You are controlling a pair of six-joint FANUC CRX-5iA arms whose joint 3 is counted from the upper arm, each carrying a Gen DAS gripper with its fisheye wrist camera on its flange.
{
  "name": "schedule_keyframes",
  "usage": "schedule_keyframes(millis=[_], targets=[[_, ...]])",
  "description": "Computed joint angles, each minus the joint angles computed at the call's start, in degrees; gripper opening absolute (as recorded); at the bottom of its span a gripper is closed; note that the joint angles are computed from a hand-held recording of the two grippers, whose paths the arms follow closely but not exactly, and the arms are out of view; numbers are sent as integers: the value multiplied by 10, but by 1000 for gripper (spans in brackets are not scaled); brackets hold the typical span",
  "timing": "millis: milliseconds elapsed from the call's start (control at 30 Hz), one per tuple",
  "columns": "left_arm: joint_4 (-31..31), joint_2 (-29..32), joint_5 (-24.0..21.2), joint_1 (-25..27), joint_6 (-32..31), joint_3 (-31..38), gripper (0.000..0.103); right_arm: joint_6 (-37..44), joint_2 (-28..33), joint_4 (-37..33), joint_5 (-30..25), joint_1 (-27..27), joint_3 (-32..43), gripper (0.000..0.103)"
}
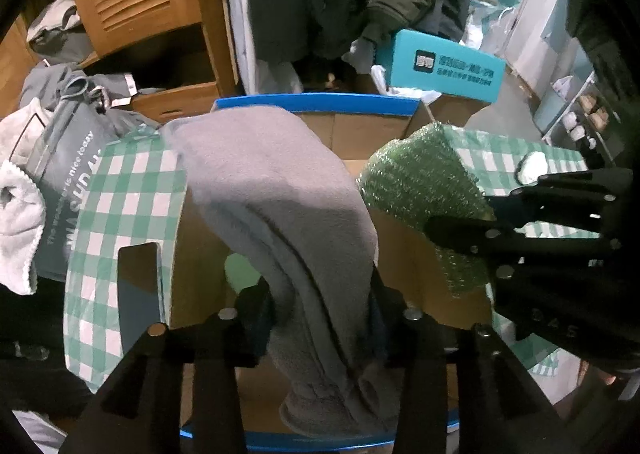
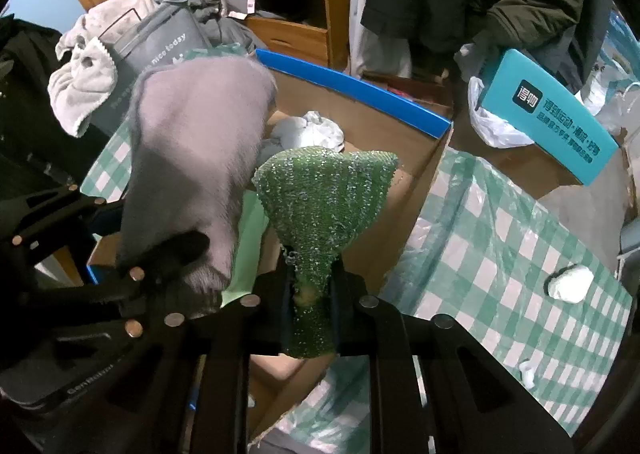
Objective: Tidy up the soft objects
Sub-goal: 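Open both tools to drop the towel and scrubber into the box, then withdraw both tools from the box back over the table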
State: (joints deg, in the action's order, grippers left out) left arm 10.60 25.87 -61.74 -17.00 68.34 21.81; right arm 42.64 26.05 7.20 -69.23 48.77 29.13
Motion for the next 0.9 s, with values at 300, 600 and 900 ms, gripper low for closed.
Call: schedule_keyframes(millis=[300, 600, 900], targets=[[-5, 1, -4, 2, 21, 6, 52, -14, -13, 15, 21, 1, -19, 44], [-2, -9, 9, -2, 17, 1, 65, -27, -22, 13, 18, -2, -33, 45], [-8, -8, 3, -10, 15, 5, 65, -38, -44, 21, 24, -1, -61, 47]])
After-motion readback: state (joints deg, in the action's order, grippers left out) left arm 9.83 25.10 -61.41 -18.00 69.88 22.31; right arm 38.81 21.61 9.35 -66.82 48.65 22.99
